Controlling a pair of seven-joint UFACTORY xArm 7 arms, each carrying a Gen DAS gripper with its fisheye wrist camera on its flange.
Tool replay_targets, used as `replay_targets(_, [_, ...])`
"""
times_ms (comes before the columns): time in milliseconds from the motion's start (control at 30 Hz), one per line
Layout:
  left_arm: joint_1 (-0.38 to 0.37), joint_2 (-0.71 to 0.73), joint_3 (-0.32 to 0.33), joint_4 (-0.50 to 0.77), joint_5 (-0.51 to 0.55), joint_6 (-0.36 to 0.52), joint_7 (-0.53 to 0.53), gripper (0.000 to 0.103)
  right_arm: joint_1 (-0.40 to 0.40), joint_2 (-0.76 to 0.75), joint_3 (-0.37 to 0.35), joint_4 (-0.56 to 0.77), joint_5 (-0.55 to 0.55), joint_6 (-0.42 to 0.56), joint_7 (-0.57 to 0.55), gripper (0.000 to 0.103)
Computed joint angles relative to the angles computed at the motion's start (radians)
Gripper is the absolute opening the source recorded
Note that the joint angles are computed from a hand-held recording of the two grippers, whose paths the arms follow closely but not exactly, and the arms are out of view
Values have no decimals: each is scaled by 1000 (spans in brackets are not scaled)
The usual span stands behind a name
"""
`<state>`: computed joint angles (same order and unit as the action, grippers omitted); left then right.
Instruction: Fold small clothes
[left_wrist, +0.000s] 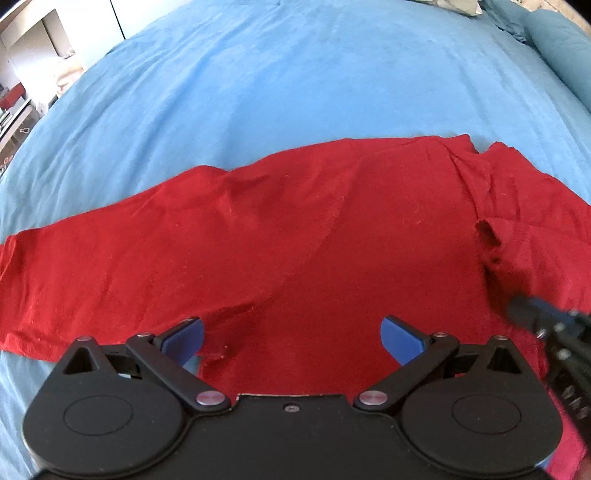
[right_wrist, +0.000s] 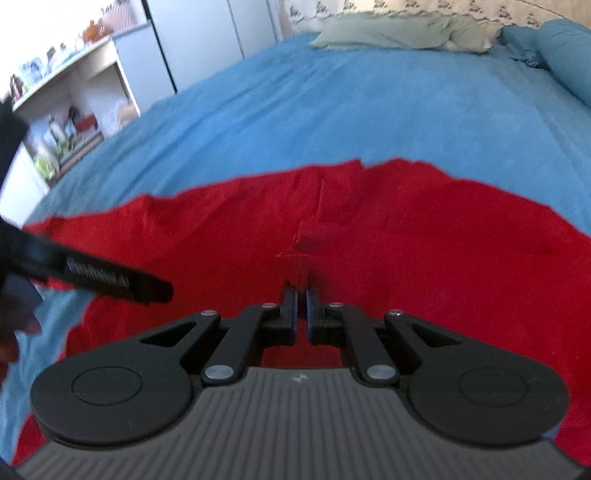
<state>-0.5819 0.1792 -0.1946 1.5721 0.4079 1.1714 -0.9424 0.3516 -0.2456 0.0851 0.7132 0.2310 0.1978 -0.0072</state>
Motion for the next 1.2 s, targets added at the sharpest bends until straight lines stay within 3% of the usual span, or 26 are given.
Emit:
replay_targets(133, [0,-1,0,8,16,-1,25,103,31,14,-26,-7,41,14,-55,24])
replay_targets(200, [1,3,1,17,21,-7,42,103,56,4,-48,-11,91,15,-105,38])
replay_targets(267, [-2,9,-1,41,22,-3,65,103,65,-17,-62,-11,127,32,-147,77])
replay_targets(367, [-13,28,-4,97,15,-9,103,103,33,-90,-58,-25,97,40,-159,90])
replay_targets(567, [-47,108,-14,207,-60,-129,215,103,-96,-272,-45,-42,-16,209,-78,96])
replay_targets(700, [-86,136,14,167,-59,-248,142,94,-150,-369,-54,-83,-54,280,-24,96])
replay_targets(900, [-125,152,43,89,21,-317,42,66,-173,-431,-47,-168,-97,274,-5,96])
replay_targets(1133, [-147,178,56,95,81,-319,11,62,-153,-409,-34,-193,-97,214,48,96])
replay_targets(1200, [-145,178,51,97,74,-330,19,43,-152,-407,-31,-194,-103,208,61,96])
